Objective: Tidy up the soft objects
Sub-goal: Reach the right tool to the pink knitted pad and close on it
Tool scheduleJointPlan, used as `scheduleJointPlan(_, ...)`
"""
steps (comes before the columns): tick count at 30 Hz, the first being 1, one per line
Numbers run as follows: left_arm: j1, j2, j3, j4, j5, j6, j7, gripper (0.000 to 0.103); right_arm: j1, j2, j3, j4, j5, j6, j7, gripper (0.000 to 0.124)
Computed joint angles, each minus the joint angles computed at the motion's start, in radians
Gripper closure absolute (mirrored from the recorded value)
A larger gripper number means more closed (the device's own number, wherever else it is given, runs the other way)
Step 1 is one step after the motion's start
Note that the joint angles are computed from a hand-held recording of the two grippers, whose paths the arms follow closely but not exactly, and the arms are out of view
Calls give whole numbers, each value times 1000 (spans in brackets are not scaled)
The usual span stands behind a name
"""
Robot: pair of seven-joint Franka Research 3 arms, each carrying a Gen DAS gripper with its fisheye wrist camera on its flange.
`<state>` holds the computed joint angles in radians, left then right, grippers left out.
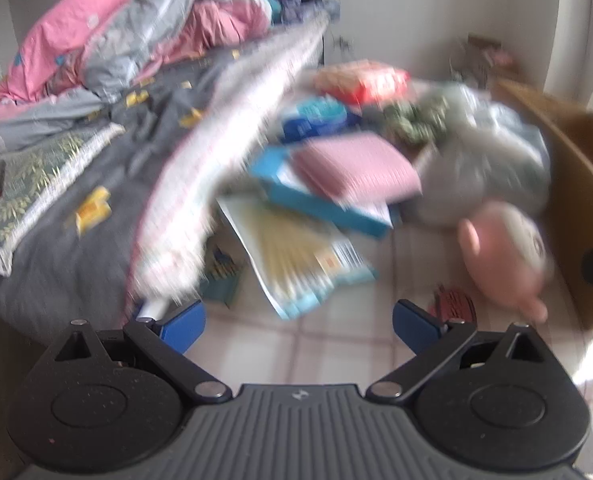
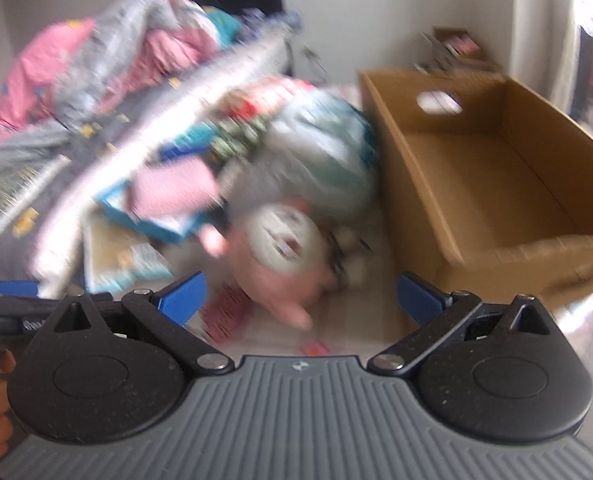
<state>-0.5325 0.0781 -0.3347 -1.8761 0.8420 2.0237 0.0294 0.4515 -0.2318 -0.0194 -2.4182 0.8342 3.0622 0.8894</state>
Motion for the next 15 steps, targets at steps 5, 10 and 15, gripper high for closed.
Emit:
scheduleJointPlan(5, 53, -102, 19, -113, 100, 142, -16, 3, 109, 102, -102, 196, 287, -161, -276, 22)
scheduleJointPlan(10, 134, -142, 37, -156, 173, 302, -14, 3, 27, 254, -67, 402, 242, -397, -67, 22)
scheduleJointPlan(15, 218, -113, 75, -141, 184, 520, 67, 11, -64, 424, -31, 612, 238, -632, 158, 33)
